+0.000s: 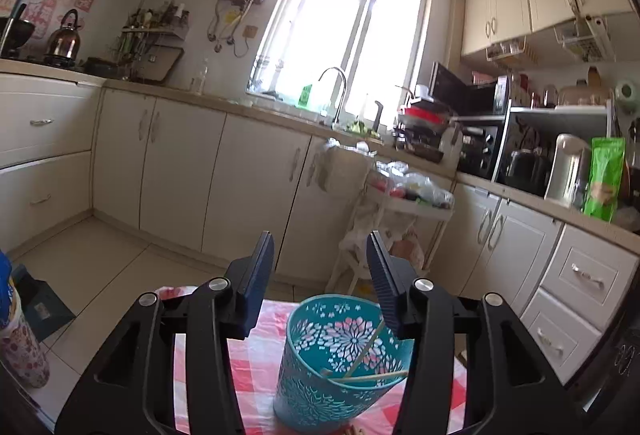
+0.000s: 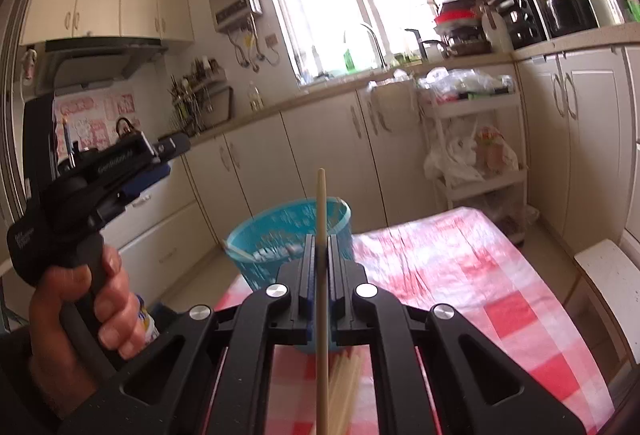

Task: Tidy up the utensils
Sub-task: 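Lift the stick with the left gripper into the teal basket while the right gripper holds its stick, then open the right gripper over the teal basket to drop its stick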

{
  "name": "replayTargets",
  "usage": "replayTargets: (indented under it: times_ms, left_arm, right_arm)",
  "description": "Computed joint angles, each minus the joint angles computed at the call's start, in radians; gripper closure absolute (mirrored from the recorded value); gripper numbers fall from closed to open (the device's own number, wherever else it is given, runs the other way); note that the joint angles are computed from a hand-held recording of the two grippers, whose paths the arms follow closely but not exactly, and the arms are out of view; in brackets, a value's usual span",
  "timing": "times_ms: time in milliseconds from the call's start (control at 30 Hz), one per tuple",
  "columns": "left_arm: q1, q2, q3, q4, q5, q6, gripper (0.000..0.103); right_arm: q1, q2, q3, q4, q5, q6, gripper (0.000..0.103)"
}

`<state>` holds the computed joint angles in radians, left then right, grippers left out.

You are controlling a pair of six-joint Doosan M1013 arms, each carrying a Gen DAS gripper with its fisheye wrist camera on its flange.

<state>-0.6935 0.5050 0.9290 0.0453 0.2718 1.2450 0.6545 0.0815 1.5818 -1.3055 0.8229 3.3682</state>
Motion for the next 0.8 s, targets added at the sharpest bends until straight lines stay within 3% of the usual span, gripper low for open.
replayTargets:
  times_ms: [167,300,467,700,800]
  left_arm:
    - [0.0,-0.042,0.061,0.243,-0.108,-0.241,0.054]
    - [0.004,-0.053,0.067,0.405,-0.126,-0.415,0.052]
    - [0.014,-0.057,0.069,0.48,-0.131,-0.53,0.052]
    - [0.016,-0.056,0.061,0.561,-0.132,-0.606,0.052]
    - [0.018,-0.051,0.052,0.532,-0.119,-0.577,0.052]
  right_arm:
    - [-0.013,0.028,-0.051,-0.19,-0.017,0.132,0.097]
    - [-0.039,0.056,-0.091,-0.339,-0.031,0.272,0.097]
    - [-0.074,0.093,-0.125,-0.486,-0.041,0.417,0.097]
    - [-0.108,0.14,-0.147,-0.484,-0.068,0.433,0.097]
    - [-0.107,0.151,-0.141,-0.443,-0.068,0.394,0.097]
